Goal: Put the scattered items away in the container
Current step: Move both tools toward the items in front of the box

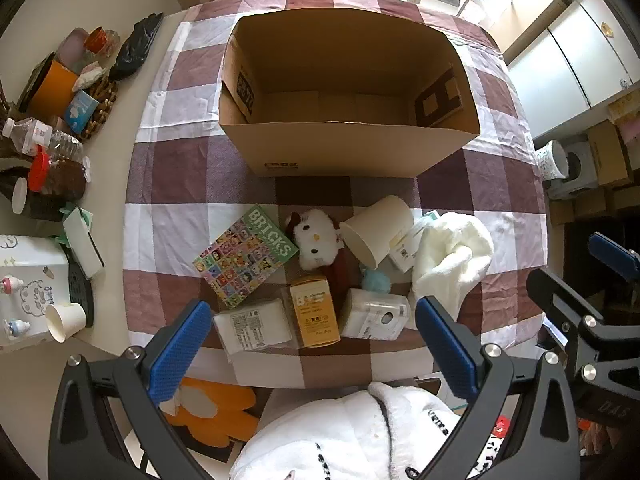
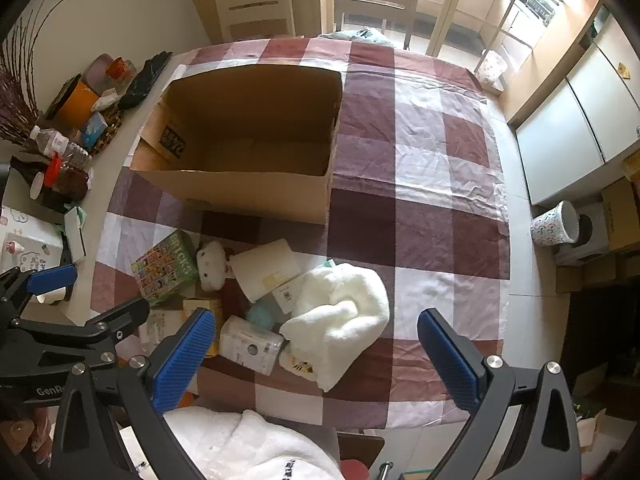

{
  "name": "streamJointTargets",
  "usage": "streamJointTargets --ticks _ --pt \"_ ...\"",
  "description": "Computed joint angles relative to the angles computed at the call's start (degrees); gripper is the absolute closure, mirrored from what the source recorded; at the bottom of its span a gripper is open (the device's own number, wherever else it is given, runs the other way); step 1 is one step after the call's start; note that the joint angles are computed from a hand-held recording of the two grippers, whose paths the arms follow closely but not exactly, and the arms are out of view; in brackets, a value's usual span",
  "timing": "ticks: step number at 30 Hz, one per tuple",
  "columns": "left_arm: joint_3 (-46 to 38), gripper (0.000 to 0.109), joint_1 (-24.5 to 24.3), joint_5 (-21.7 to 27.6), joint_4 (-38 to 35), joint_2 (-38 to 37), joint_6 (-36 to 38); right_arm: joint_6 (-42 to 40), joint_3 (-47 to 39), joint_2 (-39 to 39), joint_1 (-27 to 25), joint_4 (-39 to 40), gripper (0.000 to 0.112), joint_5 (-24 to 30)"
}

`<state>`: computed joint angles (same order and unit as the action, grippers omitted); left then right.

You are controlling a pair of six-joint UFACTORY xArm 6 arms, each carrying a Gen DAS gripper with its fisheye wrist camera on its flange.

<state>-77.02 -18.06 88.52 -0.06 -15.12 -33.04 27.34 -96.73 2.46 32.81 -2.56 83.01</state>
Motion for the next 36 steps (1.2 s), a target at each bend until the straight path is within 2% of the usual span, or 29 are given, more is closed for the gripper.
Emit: streamJointTargets --ticks 18,27,36 --pt "2.19 0.006 2.6 0.53 -0.15 -2.83 3.64 3.43 -3.03 2.13 2.54 -0.35 0.009 0.7" --pt "4.45 0.006 3.17 -0.73 -1.1 -4.36 3.85 4.25 -4.17 2.85 3.29 -0.61 0.009 1.65" --pt "10.73 0.006 3.47 -4.22 -2.41 -7.33 3.0 4.7 1.32 0.53 4.45 -1.23 0.009 -0.49"
